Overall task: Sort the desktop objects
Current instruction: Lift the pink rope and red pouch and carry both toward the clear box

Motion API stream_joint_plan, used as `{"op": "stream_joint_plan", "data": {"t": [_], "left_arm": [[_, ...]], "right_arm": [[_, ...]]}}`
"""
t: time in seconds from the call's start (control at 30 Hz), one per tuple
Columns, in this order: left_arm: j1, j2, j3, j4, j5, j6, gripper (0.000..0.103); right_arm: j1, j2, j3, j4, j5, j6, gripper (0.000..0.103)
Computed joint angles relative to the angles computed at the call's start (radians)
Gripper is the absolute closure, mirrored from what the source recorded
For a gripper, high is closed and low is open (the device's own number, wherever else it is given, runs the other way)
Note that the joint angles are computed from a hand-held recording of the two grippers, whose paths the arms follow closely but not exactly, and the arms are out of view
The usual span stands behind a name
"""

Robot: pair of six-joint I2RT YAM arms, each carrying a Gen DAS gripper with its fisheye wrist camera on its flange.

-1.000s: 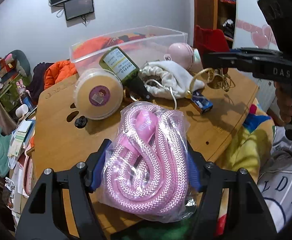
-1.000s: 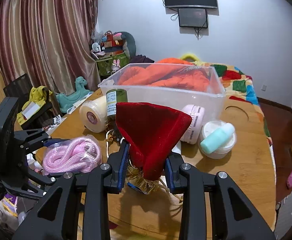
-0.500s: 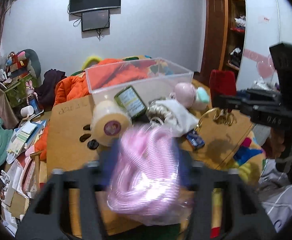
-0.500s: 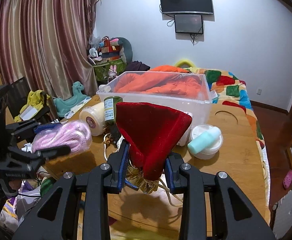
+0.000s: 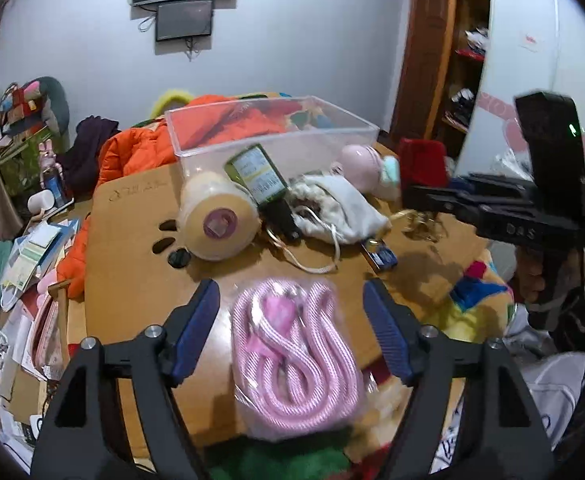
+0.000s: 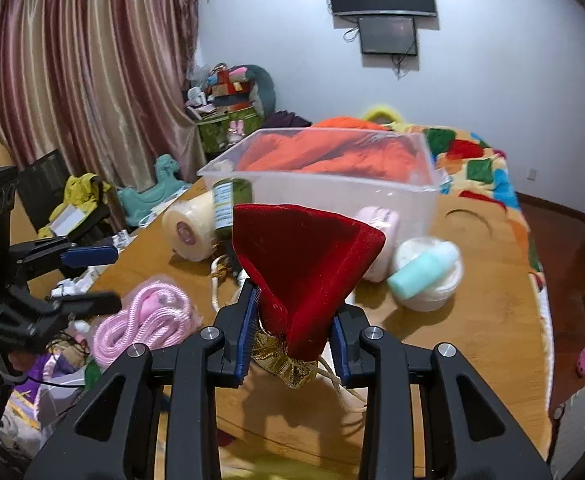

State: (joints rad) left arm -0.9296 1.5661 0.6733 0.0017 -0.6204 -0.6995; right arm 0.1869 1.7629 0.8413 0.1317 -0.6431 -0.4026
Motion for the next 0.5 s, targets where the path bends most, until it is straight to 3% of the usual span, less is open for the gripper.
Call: {"op": "stream_joint_plan", "data": {"t": [0.27,0.37,0.5], "left_arm": [[-0.006,0.191,0.146,-0.143,0.024,-0.043,0.024],[-0.007,0.250,0.186,-0.193,0.006,-0.060,0.010],[0.004,0.263,0.166,-0.149,0.008,-0.053,0.010]], "right_arm": [[0.066,0.030,-0.032,-0.032,0.014,-0.097,0.072],[0.087,0.051,-0.041,-0.036,0.026,-0.123,0.072],[0.107,0.062,-0.060,-0.016,0.045,-0.132,0.071]]}}
